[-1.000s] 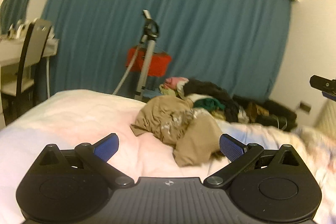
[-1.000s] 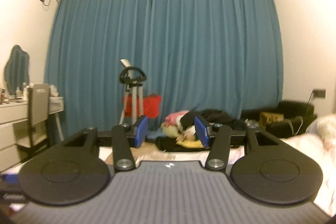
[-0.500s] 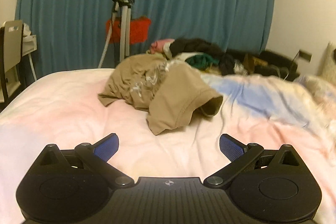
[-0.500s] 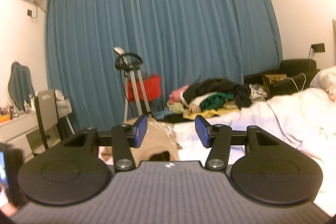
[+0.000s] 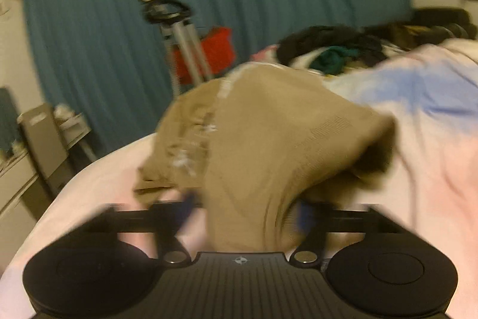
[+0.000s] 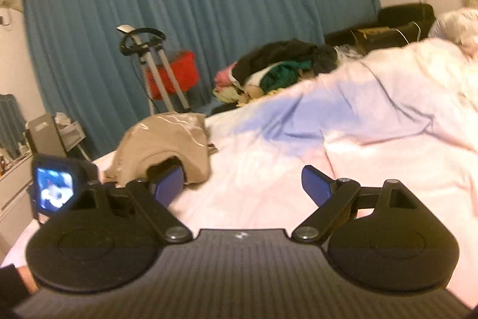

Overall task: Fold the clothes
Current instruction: 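Move the left tool to the tan T-shirt and close it on the hem, then lift the T-shirt with the left tool while the right tool reaches toward it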

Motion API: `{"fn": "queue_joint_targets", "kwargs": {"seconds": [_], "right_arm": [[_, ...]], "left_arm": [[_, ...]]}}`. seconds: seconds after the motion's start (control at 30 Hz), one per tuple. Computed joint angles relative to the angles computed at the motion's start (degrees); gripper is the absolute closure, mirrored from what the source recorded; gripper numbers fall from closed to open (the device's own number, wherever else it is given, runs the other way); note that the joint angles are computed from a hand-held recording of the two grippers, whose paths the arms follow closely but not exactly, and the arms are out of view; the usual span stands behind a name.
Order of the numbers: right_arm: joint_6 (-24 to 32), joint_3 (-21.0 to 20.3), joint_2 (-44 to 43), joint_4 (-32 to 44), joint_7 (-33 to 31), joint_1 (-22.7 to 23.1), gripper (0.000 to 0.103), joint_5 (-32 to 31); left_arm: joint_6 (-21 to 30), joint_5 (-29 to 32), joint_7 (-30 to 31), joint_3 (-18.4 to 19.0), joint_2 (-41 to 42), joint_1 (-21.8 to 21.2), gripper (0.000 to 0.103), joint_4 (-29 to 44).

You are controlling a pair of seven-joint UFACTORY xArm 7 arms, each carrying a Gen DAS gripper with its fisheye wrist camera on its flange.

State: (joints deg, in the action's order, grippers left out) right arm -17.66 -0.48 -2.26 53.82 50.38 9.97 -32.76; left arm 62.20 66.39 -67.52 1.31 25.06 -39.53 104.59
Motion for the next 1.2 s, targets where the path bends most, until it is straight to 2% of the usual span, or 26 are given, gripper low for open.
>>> {"fn": "queue_joint_targets", "kwargs": {"seconds": [0.03,0.1,0.2,0.27,0.33,0.47,0.53,0.67,0.73,0.8,0.9,0.97,1.0,1.03,1.07,1.17,1.2], "right_arm": [[0.1,0.7,0.5,0.0,-2.3,-0.3,0.015,2.6],[0.0,2.1,1.5,0.1,-7.3,-0.8,0.015,7.9],[-1.1,4.1,2.1,-0.4,-17.1,-0.7,0.015,17.3],[-2.6,5.4,1.8,-1.5,-24.6,-0.2,0.015,23.6],[-3.8,6.1,1.3,-2.4,-29.8,0.3,0.015,26.9],[-6.6,8.5,-0.6,-4.5,-42.4,1.6,0.015,36.3],[-6.6,9.2,-2.4,-5.7,-45.3,2.1,0.015,38.6],[-3.0,8.0,-9.2,-9.5,-42.6,4.4,0.016,36.6],[-1.0,4.2,-12.5,-11.0,-39.1,8.7,0.015,32.2],[1.3,-2.9,-14.8,-11.8,-35.8,16.9,0.015,26.5],[3.8,-17.5,-17.0,-12.4,-34.3,34.2,0.015,19.0],[6.1,-26.0,-18.6,-12.5,-36.4,45.5,0.015,17.2],[7.3,-27.8,-18.7,-12.2,-37.5,48.5,0.015,16.8],[8.2,-27.4,-18.0,-11.9,-39.0,49.0,0.015,17.1],[8.4,-25.0,-16.4,-11.4,-40.2,47.2,0.015,16.9],[6.7,-10.6,-10.7,-9.6,-42.8,33.2,0.015,17.1],[6.5,-7.9,-9.4,-8.9,-43.6,30.8,0.015,17.8]], "left_arm": [[0.3,-0.7,-1.3,0.0,-0.8,0.2,0.090,-0.3],[-2.0,-0.4,-3.9,-0.4,-4.8,1.0,0.092,-4.0],[-5.8,4.2,-2.9,-2.5,-12.2,1.9,0.093,-11.1],[-7.9,4.8,-1.8,-4.7,-17.6,2.7,0.093,-15.8],[-9.2,5.3,-0.8,-6.9,-22.9,3.2,0.093,-20.0],[-12.2,0.2,2.8,-11.0,-32.2,4.2,0.093,-25.9],[-13.4,-3.3,2.6,-12.6,-35.9,4.4,0.093,-28.1],[-17.8,-7.1,-0.1,-14.8,-43.5,5.4,0.093,-34.2],[-18.9,-8.8,-1.0,-15.4,-46.2,6.3,0.093,-36.4],[-20.2,-11.8,-0.9,-14.9,-48.2,7.2,0.093,-38.4],[-23.7,-18.9,-0.2,-11.8,-50.1,8.1,0.092,-41.3],[-26.0,-23.8,0.6,-9.4,-50.9,8.7,0.092,-43.1],[-27.0,-25.2,1.1,-8.6,-51.1,9.3,0.092,-43.9],[-28.4,-26.4,1.0,-8.2,-51.4,10.0,0.092,-44.7],[-29.7,-27.6,0.9,-7.8,-51.7,10.6,0.092,-45.5],[-32.7,-30.2,0.6,-7.8,-51.6,12.9,0.091,-46.8],[-33.2,-30.4,0.3,-8.5,-51.1,14.1,0.091,-46.6]]}}
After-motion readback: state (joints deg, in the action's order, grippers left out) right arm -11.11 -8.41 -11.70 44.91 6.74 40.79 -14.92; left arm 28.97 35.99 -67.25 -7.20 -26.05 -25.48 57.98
